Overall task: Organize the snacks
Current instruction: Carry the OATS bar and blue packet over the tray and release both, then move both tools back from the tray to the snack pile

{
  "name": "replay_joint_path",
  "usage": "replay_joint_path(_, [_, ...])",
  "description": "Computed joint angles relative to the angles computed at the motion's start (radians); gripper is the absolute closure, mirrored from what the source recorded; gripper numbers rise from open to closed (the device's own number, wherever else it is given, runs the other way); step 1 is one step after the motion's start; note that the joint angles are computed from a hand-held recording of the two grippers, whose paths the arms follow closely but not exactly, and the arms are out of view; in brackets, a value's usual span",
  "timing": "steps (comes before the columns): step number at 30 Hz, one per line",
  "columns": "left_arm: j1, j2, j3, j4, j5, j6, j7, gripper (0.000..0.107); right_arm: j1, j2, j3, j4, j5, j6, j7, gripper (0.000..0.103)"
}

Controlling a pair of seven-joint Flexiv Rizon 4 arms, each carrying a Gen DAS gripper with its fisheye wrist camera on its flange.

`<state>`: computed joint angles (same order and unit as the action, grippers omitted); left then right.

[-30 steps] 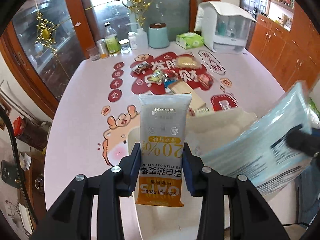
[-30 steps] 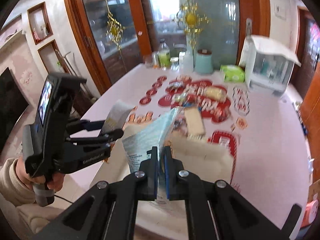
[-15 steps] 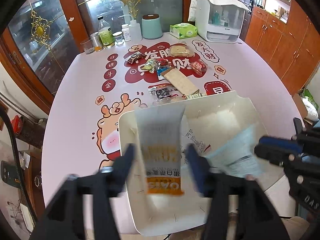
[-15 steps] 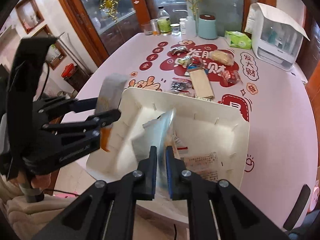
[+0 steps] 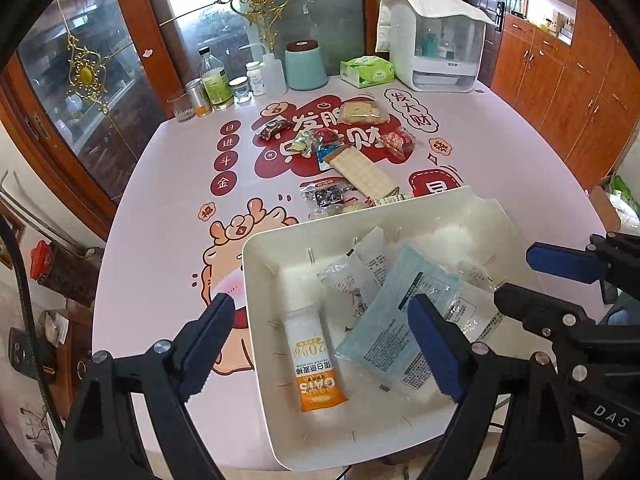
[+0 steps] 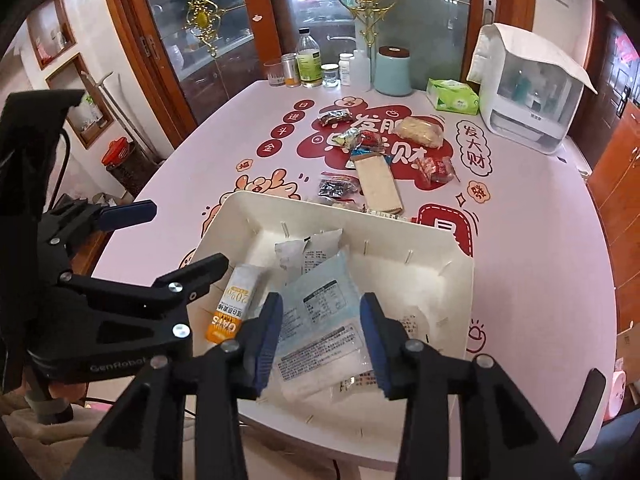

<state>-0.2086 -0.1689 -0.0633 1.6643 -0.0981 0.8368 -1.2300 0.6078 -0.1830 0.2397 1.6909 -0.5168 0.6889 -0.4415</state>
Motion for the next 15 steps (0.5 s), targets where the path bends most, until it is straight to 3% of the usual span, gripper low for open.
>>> replay_joint_path(15, [-0.002,0.002,-0.002,0.005,-0.001,0.006,-0.001,0.019,-0.006,0.001,0.000,0.008,0.013,0.013,0.014,0.062])
